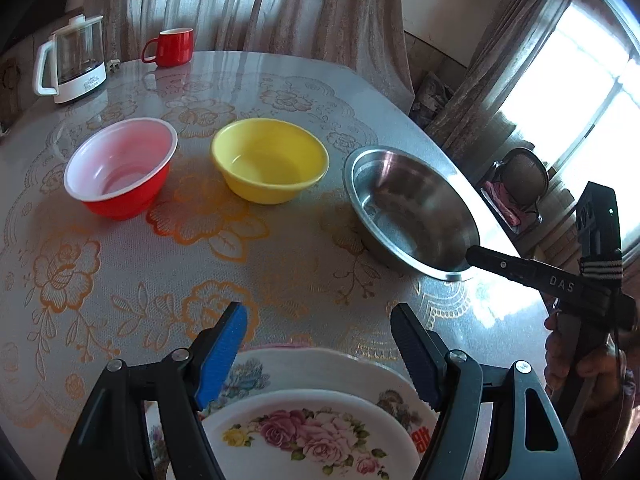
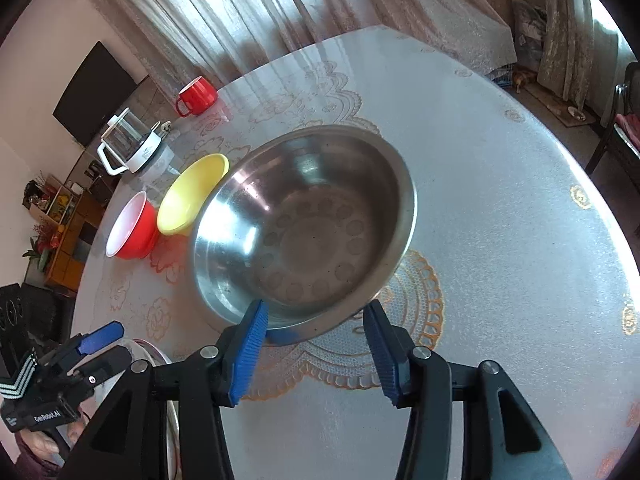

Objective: Organize plates and bowls
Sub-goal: 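Close the right tool on the rim of the steel bowl, then lift the steel bowl with the right tool and carry it over the plates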

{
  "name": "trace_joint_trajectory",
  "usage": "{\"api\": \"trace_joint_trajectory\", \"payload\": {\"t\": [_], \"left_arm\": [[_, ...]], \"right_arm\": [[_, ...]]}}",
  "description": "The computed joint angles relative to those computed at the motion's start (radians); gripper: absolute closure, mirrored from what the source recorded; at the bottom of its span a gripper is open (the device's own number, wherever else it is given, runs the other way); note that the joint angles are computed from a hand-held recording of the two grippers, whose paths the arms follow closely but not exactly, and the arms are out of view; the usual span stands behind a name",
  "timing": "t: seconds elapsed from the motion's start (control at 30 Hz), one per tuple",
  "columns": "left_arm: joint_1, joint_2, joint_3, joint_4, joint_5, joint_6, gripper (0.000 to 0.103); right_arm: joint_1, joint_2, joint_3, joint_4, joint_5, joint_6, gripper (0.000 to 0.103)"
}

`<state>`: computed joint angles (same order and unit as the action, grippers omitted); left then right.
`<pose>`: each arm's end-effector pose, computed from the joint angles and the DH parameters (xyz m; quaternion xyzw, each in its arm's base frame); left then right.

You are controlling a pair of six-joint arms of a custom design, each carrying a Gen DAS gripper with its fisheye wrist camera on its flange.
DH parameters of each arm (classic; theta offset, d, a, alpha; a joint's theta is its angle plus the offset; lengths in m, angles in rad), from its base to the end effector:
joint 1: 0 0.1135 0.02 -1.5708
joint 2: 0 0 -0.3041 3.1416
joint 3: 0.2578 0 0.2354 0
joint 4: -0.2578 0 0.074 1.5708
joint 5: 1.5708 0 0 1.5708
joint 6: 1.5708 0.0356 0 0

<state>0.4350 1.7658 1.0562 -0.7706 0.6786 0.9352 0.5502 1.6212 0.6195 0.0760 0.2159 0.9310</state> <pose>0.2814 0.1061 0.2078 0.2478 0.9090 -0.2304 0.2434 0.2375 0.1367 0.1709 0.2120 0.9194 0.1372 0.3015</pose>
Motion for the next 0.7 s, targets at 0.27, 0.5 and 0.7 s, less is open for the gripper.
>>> {"api": "trace_joint_trajectory", "payload": {"t": [0.27, 0.5, 0.7], "left_arm": [[-0.126, 0.031, 0.032, 0.037, -0.004, -0.166, 0.017], [-0.223, 0.07, 0.055, 0.076, -0.01, -0.322, 0.025], [-0.309, 0.106, 0.053, 0.141, -0.035, -0.41, 0.046]], "right_arm": [[-0.082, -0.025, -0.058, 0.183, 0.077, -0.011, 0.041], [-0.169, 0.067, -0.026, 0.242, 0.056, -0.021, 0.041], [-0.2, 0.113, 0.002, 0.237, 0.053, -0.042, 0.044]]}}
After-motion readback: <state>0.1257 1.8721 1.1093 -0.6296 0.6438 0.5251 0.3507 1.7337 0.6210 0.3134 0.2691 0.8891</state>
